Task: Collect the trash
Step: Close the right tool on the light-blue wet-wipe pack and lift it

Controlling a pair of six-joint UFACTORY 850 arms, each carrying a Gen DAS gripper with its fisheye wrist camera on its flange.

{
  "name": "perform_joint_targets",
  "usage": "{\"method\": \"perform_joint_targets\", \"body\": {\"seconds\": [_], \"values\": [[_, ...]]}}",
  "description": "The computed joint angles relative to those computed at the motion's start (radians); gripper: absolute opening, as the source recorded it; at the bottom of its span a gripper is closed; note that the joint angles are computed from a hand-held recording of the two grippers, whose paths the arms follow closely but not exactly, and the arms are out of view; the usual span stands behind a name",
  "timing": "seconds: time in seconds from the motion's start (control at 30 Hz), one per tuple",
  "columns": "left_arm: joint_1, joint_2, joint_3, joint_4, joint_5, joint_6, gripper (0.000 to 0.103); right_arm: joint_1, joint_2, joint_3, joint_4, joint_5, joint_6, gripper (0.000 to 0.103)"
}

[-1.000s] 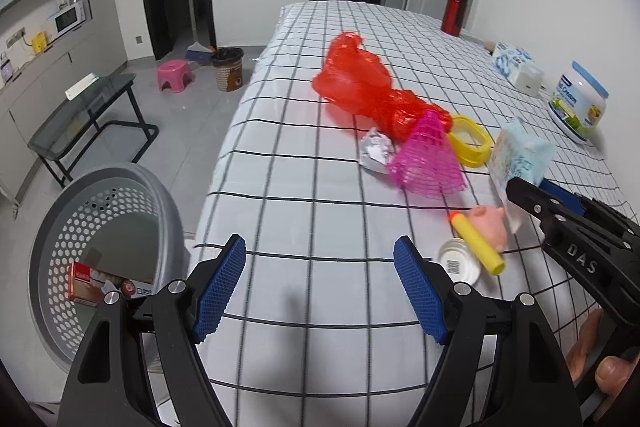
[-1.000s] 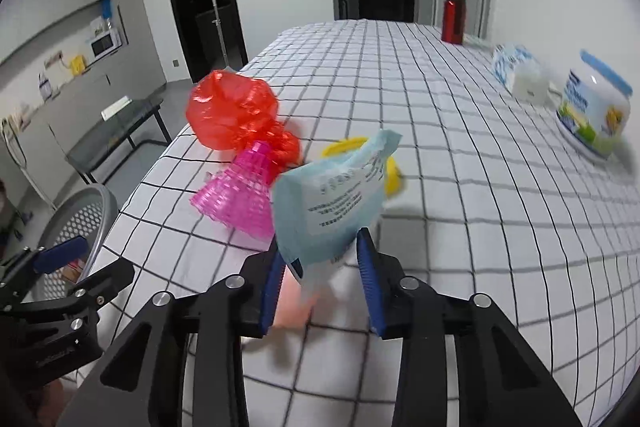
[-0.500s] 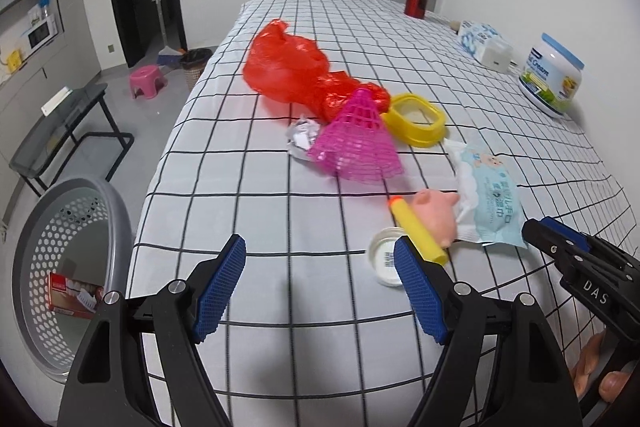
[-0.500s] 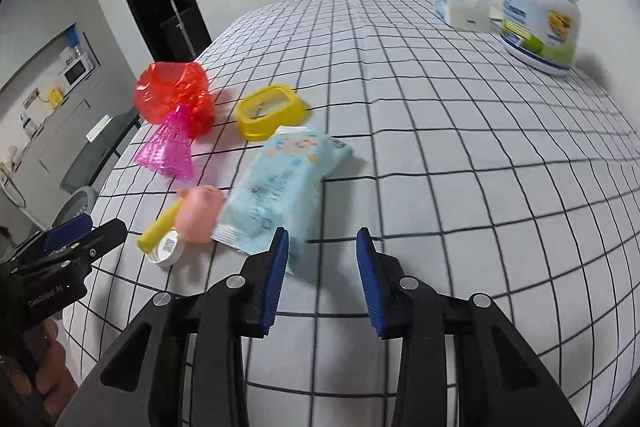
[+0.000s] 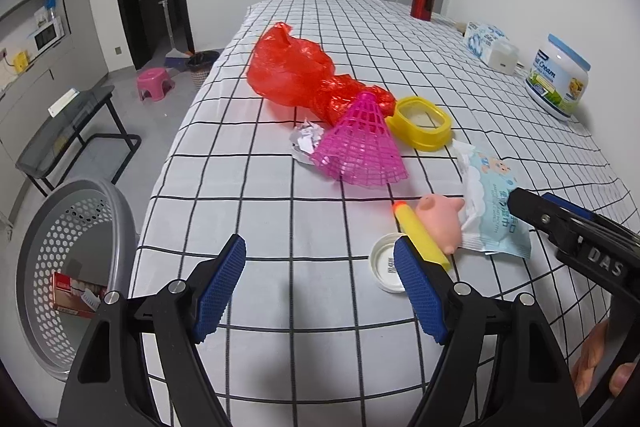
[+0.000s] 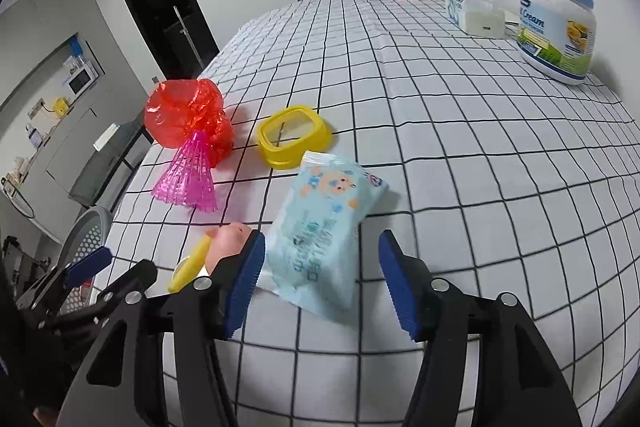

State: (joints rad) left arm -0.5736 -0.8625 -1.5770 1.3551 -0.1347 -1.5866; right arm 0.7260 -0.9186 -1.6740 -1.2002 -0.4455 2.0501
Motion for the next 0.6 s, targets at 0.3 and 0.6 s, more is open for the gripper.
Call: {"method": "perform_joint_targets", "body": {"seconds": [0.3,0.6], "values": [[0.015,0.008,0.019,0.112,0.001,-0.126,0.075,-0.015,-0.1,-0.17,0.287,-0.071,-0.29,0.069],[0.027,0.019,0.04,0.211,0.015,-0.23,0.075,-0.023,-0.191,-0.314,0.439,-0.173,-0.445,0.069]]}}
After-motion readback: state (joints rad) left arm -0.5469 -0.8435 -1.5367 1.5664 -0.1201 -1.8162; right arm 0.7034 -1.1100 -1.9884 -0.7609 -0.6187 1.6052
